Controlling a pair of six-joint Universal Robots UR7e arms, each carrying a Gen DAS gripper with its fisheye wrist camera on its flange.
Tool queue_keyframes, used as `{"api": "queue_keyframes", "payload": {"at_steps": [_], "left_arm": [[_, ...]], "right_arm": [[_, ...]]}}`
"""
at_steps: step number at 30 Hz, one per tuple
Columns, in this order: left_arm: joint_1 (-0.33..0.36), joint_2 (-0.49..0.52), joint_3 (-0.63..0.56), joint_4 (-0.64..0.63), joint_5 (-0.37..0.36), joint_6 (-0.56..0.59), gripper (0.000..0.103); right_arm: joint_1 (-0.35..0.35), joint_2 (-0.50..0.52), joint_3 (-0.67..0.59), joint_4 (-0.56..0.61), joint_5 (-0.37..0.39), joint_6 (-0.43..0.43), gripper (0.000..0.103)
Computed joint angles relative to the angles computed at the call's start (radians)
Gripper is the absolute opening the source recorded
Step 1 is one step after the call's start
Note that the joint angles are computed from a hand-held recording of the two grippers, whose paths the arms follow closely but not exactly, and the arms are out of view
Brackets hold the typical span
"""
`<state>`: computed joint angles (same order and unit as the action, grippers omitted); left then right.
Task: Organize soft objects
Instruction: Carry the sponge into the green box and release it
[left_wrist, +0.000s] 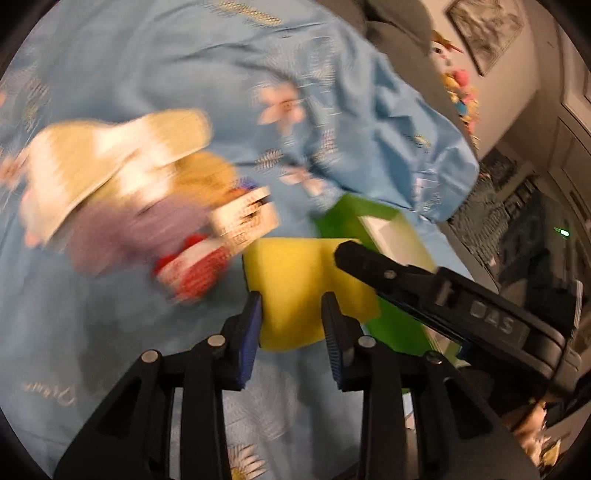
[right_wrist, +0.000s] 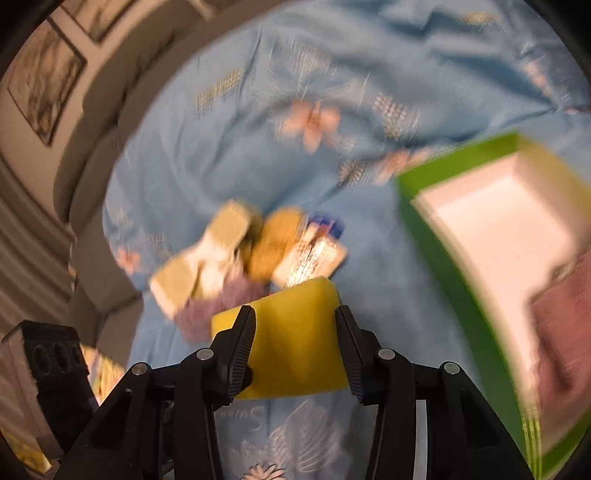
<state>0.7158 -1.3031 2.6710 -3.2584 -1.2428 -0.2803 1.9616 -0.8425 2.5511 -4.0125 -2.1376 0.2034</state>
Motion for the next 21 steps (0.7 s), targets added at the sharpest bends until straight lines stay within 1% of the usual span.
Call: {"api": "queue_keyframes", "payload": {"at_steps": [1, 2, 3, 6, 8, 11, 13, 16, 17, 18, 19, 21], "left_arm": [[-0.023, 0.031, -0.012, -0.018, -0.008, 0.004, 0.029], [-0.045, 0.066, -0.028, -0.037, -0.02, 0.008, 0.029], [-0.062, 0.095, -0.041, -0.052, -0.035, 0.015, 0.029], [-0.112, 0.195, -0.089, -0.074, -0.065, 0.026, 0.03], [-0.121, 0.262, -0.137, -0.064, -0.111, 0.031, 0.03], [-0.126, 0.336, -0.195, -0.032, -0.171, 0.024, 0.03], [-0.148, 0.396, -0.238, -0.005, -0.187, 0.018, 0.03], [-0.179, 0.446, -0.283, 0.055, -0.185, 0.001, 0.03], [-0.18, 0.455, -0.294, 0.073, -0.195, -0.007, 0.028], [-0.178, 0.471, -0.309, 0.091, -0.212, -0.011, 0.027], [-0.178, 0.485, -0.324, 0.108, -0.223, -0.013, 0.027], [-0.18, 0.504, -0.341, 0.131, -0.228, -0.016, 0.027]], "right_arm": [[0.008, -0.014, 0.011, -0.019, -0.023, -0.002, 0.048], [0.024, -0.039, 0.032, -0.054, -0.07, -0.005, 0.048], [0.03, -0.054, 0.041, -0.065, -0.093, -0.005, 0.048], [0.031, -0.121, 0.106, -0.131, -0.172, 0.017, 0.048], [0.019, -0.152, 0.128, -0.161, -0.206, 0.026, 0.048], [-0.012, -0.199, 0.166, -0.179, -0.265, 0.067, 0.048], [-0.048, -0.223, 0.19, -0.193, -0.277, 0.077, 0.048], [-0.122, -0.27, 0.236, -0.189, -0.254, 0.113, 0.048], [-0.146, -0.293, 0.247, -0.161, -0.257, 0.133, 0.048], [-0.154, -0.306, 0.256, -0.143, -0.275, 0.15, 0.048], [-0.172, -0.316, 0.264, -0.138, -0.278, 0.159, 0.048], [-0.208, -0.332, 0.281, -0.139, -0.26, 0.163, 0.048]]}}
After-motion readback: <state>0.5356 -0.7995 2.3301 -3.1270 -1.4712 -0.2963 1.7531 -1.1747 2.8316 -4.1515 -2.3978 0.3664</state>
